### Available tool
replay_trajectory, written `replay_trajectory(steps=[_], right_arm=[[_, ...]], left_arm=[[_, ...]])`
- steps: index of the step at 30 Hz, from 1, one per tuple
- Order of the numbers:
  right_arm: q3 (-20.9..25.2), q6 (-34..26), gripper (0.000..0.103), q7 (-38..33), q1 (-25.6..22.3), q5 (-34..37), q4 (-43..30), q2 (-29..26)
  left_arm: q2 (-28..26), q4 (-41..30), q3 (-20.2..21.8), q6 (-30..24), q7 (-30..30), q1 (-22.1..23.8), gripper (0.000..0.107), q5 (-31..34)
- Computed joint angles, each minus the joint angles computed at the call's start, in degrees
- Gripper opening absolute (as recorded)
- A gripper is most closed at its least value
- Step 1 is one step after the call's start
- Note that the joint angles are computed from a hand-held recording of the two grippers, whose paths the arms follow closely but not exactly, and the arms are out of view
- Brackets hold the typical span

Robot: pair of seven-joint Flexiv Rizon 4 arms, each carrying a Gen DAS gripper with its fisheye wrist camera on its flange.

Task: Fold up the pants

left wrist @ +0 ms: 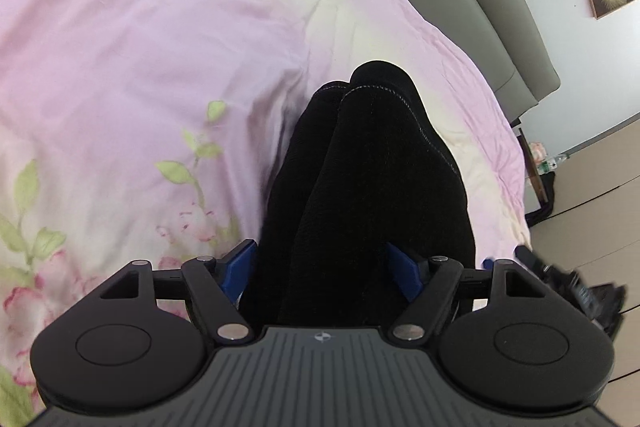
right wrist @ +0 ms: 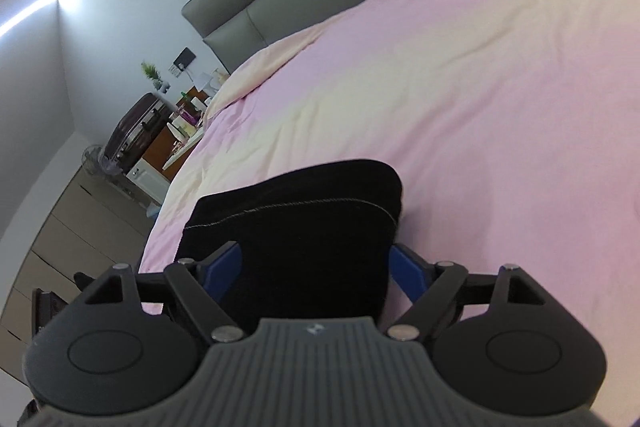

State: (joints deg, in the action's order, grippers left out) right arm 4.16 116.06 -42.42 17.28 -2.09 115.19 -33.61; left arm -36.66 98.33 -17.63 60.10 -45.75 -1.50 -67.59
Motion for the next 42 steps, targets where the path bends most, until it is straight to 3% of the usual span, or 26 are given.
replay_trajectory(steps=[3,6,11,16,23,33,38,42], right_arm=[[0.89,1.19,0.079,1.16,-1.17,1.07,1.80,-0.15],[7.21,3.79,0.079,4.93,-7.82,-3.67,2.42,-2.12],[15.21,4.49,0.080,12.65,-18.13,-19.01,1.35,-6.67],[18.28,3.31,0.083,18.42,-22.99,-30.80,-0.97,-10.63],[21.29,7.77,0.092,27.49,-28.10,-43.48,-5.50,-19.10],[17.95,12.15,0.098,36.79,-26.19,-53.51,-12.35,-24.67],[13.94,16.04,0.098,36.84,-22.29,-50.99,-13.17,-25.22],[11.12,19.00,0.091,37.93,-20.75,-51.15,-12.92,-25.12]], left_arm=[[-2.49,-3.52,1.40,-5.05,-5.24,0.53,0.089,4.81],[-4.79,-6.55,1.94,-8.42,-8.52,1.09,0.095,9.72],[-7.28,-8.49,-0.22,-12.05,-8.97,3.53,0.099,9.20],[-8.69,-9.21,-1.39,-13.75,-7.05,4.64,0.103,8.09],[-10.84,-12.16,-1.31,-17.70,-6.16,5.07,0.103,8.87],[-12.71,-15.55,-1.22,-20.58,-4.50,3.72,0.103,12.55],[-13.36,-16.32,-1.66,-20.83,-3.58,3.58,0.103,12.84],[-12.44,-14.73,-2.07,-19.49,-2.53,3.36,0.103,11.63]])
